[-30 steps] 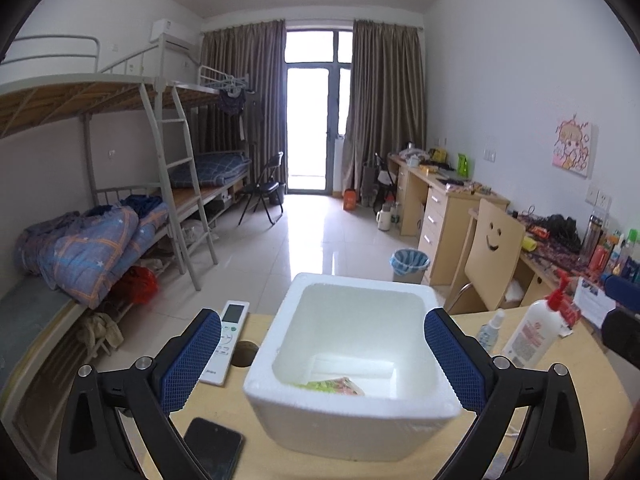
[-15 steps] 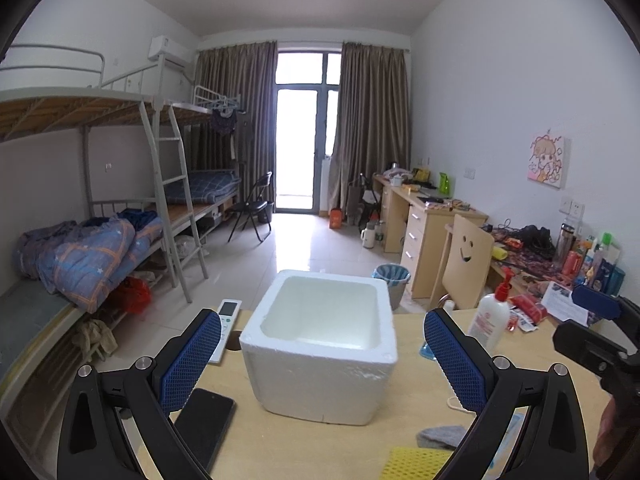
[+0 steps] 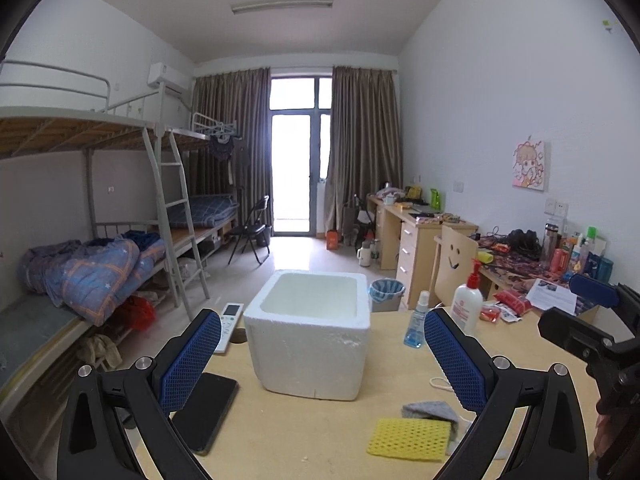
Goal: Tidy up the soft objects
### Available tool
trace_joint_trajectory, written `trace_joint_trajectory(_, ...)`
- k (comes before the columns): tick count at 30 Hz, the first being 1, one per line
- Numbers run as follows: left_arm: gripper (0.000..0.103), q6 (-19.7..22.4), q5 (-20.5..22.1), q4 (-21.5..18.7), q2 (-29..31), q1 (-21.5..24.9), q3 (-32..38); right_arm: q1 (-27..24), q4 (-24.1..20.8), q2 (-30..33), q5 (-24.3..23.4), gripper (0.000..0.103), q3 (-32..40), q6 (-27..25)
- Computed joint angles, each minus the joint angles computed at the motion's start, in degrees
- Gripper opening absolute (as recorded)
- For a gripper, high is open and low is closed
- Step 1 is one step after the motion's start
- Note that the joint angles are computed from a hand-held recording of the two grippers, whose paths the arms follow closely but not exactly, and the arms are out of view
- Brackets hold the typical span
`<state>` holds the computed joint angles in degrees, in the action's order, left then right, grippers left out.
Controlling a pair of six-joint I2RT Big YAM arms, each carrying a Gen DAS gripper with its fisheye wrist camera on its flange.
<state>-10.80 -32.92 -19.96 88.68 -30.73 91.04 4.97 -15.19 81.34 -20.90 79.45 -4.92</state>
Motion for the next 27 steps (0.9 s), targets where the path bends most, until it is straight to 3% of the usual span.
trace_joint_trajectory(6,0.102,0.57,-0.5,8.81,-3.53,-1.62,-8.4,-0.18,5.19,-3.85,2.39,0.103,-7.12,-0.03)
trace_joint_trajectory(9,0.102,1.91,-2.56,9.51,-3.36,-2.36,-9.57,0.01,9.27,-5.6,5.07,0.103,-10.95,-1.05)
trace_joint_trajectory(13,0.102,0.42,-2.45,11.83,-3.7,-2.41,-11.86,-0.02,14.12,-6.9,6.69,0.103,-14.86,-0.59)
trace_joint_trajectory(17,0.102,1.5,-3.07,16.24,-3.55,-2.93,-15.21,-0.9,15.36,-7.43,5.23,0.103,-17.28,0.6)
trace_joint_trajectory(23,0.102,-1.2,-1.33,17.78,-3.54,-3.43,-19.1,-2.05,19.05,-8.28,7.11,0.103,-22.9,-0.24)
trace_joint_trajectory(27,0.102,0.16,-2.57,20.94,-3.43,-4.41,-21.08,-2.56,20.59,-8.01,8.9,0.103,-24.92,-0.68)
